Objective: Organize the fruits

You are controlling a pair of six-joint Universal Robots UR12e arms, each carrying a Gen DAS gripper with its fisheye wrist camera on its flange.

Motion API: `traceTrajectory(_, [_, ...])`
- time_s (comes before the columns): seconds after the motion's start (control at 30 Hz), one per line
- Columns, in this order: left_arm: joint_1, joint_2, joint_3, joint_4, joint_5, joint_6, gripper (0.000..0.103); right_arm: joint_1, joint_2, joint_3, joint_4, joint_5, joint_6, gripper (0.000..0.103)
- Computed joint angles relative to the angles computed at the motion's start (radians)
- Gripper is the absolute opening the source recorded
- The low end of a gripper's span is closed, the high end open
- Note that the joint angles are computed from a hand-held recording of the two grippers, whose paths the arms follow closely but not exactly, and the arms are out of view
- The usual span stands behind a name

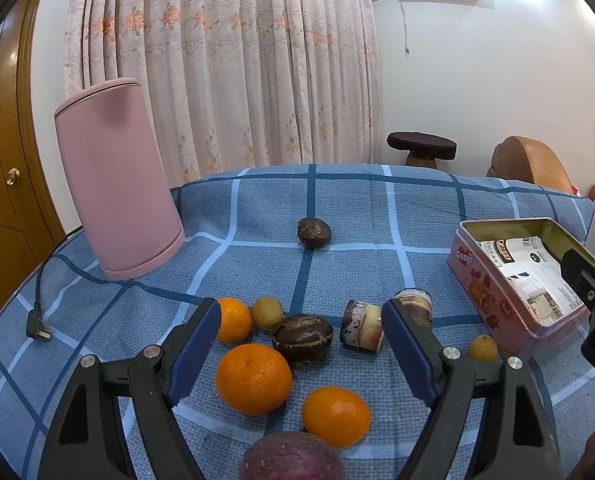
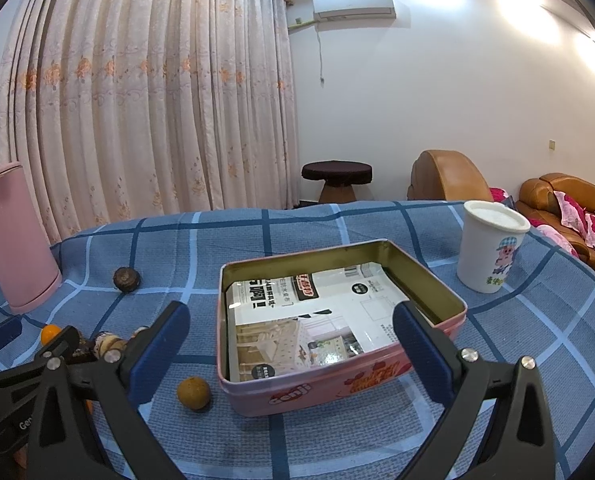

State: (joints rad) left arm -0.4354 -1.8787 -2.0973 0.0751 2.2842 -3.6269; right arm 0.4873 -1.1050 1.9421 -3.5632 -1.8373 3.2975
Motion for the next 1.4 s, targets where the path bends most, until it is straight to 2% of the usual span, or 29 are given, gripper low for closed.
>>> traceTrajectory(1.07, [0.003, 0.003, -0.004, 0.002, -0.006, 0.001, 0.083, 0.000, -0.002, 0.000, 0.005, 0.010, 0.001, 0.103])
traceTrajectory(1.4, [0.003, 0.007, -0.011, -0.007, -0.004, -0.027, 0.083, 0.004, -0.006, 0.003, 0.001, 0.031, -0.001, 0.103])
